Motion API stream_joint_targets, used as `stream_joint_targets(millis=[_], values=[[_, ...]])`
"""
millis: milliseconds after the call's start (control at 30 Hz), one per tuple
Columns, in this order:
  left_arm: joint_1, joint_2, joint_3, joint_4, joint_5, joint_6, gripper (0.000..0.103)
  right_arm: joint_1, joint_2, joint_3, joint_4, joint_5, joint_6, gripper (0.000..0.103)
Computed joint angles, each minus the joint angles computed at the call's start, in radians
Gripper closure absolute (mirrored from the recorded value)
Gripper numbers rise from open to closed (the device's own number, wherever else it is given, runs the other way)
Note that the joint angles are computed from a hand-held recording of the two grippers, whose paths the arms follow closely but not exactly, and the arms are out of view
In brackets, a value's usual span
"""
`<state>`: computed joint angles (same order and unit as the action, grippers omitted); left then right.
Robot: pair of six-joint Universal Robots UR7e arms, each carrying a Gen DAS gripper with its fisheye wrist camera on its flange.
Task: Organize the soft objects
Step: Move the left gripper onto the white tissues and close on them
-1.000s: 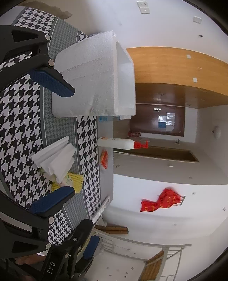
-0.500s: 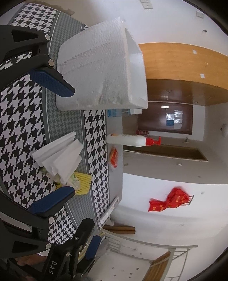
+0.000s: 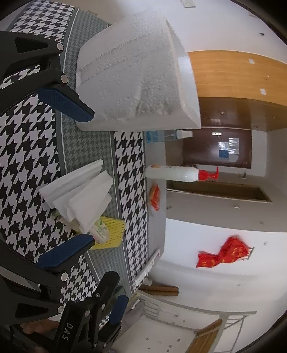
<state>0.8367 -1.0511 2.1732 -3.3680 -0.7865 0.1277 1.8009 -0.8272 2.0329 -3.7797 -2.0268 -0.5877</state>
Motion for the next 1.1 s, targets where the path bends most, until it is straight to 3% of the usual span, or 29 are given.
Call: stream_joint_targets(millis=[267,467,867,1100], values=[[0.024,0.028,-0.035,0.085,-0.003,-0.033,0.001,-0.009,0.007,-0.019,0.023,-0.028,0.005,0.016],[0.046,0.043,-0.067,0.137,-0.018,-0.054,0.010,-0.018,0.016,-0.047,0.060,-0.039,0.011,0.016],[0.080,0.058,-0.119,0.269,-0.029,-0.103,0.048,-0.031,0.027,-0.080,0.119,-0.041,0.027,0.016],[0.087,0.061,-0.135,0.319,-0.038,-0.128,0.057,-0.035,0.034,-0.097,0.158,-0.062,0.043,0.016]])
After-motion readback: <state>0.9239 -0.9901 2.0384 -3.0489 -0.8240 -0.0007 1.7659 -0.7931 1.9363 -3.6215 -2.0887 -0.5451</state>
